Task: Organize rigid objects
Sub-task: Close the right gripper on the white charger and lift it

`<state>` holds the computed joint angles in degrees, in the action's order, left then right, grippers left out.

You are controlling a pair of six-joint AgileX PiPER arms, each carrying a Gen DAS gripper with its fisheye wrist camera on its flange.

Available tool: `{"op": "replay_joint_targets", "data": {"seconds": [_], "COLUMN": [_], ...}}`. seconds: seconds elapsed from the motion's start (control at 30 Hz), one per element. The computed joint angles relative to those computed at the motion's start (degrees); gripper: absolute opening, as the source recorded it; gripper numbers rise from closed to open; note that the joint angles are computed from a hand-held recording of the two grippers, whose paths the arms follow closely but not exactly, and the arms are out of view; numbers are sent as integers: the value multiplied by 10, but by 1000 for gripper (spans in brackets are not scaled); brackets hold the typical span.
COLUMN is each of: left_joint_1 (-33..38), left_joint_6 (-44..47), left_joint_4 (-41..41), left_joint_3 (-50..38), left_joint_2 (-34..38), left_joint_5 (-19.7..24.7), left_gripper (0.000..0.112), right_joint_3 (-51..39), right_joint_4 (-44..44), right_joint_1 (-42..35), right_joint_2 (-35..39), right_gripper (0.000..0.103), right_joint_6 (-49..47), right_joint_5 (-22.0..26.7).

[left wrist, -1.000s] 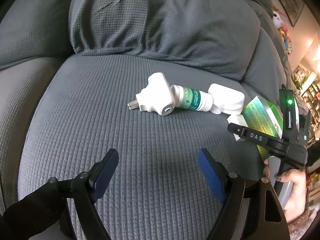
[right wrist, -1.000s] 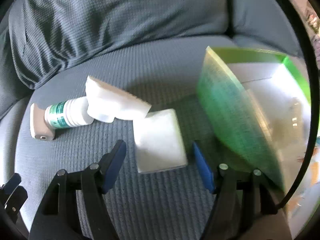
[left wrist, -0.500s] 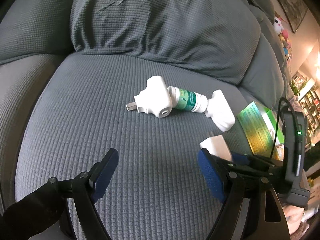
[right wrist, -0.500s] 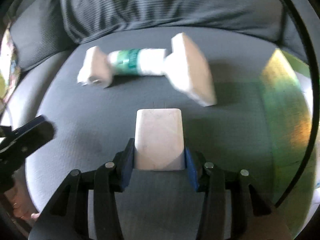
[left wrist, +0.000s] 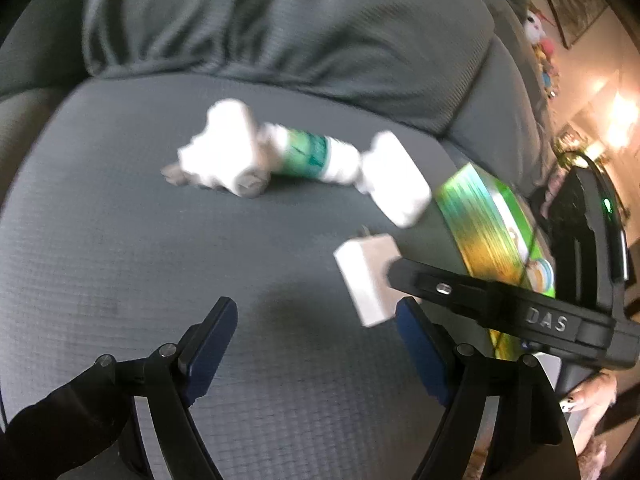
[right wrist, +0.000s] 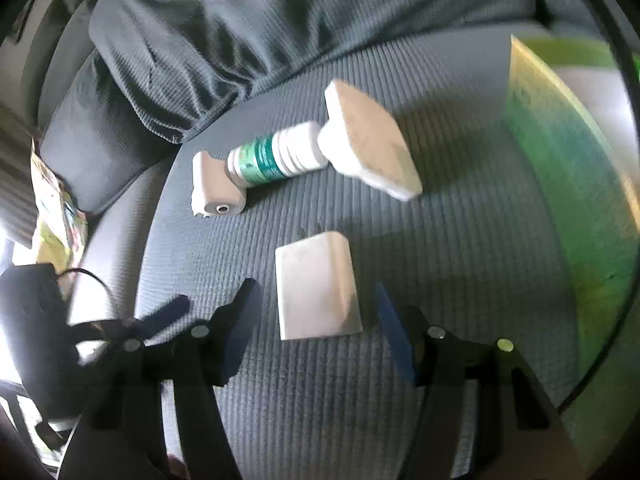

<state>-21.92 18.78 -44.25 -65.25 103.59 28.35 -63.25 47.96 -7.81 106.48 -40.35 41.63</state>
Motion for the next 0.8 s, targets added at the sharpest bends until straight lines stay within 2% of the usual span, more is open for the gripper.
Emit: {"op": "replay_joint_targets", "data": {"seconds": [0.1, 0.17, 0.27, 0.33, 0.43, 0.57, 0.67, 0.8], "left_joint_1": [-20, -35, -52, -57, -77, -85, -100, -137], "left_joint_6": [-10, -18, 4, 35, -27, -41, -31, -55], "left_joint_4": [2, 12, 3, -28, 36, 49, 54, 100], "left_joint_3": [-28, -39, -51, -57, -61, -65, -63, -61], "left_joint_2": [29, 40, 48, 58, 58, 49, 30, -7], "left_joint_5": [16, 12, 5, 9, -21, -19, -33, -66], "left_gripper": [82, 80, 68, 51, 49, 49, 49, 49], "right_joint_3": [-12, -23, -28, -19, -8, -4, 30, 77], "right_joint_4": [-14, -15, -11, -1, -10, -13, 15, 83], "right_joint_1": [8, 12, 10, 8, 15, 10, -9, -47], "right_joint_2": [14, 27, 34, 32, 22, 10, -34, -97], "right_gripper": [47, 48, 48, 48, 46, 47, 47, 47], "right_joint_6": [21, 24, 12, -9, -19, -16, -49, -111], "right_joint_5": [2, 8, 10, 9, -9, -13, -26, -33]}}
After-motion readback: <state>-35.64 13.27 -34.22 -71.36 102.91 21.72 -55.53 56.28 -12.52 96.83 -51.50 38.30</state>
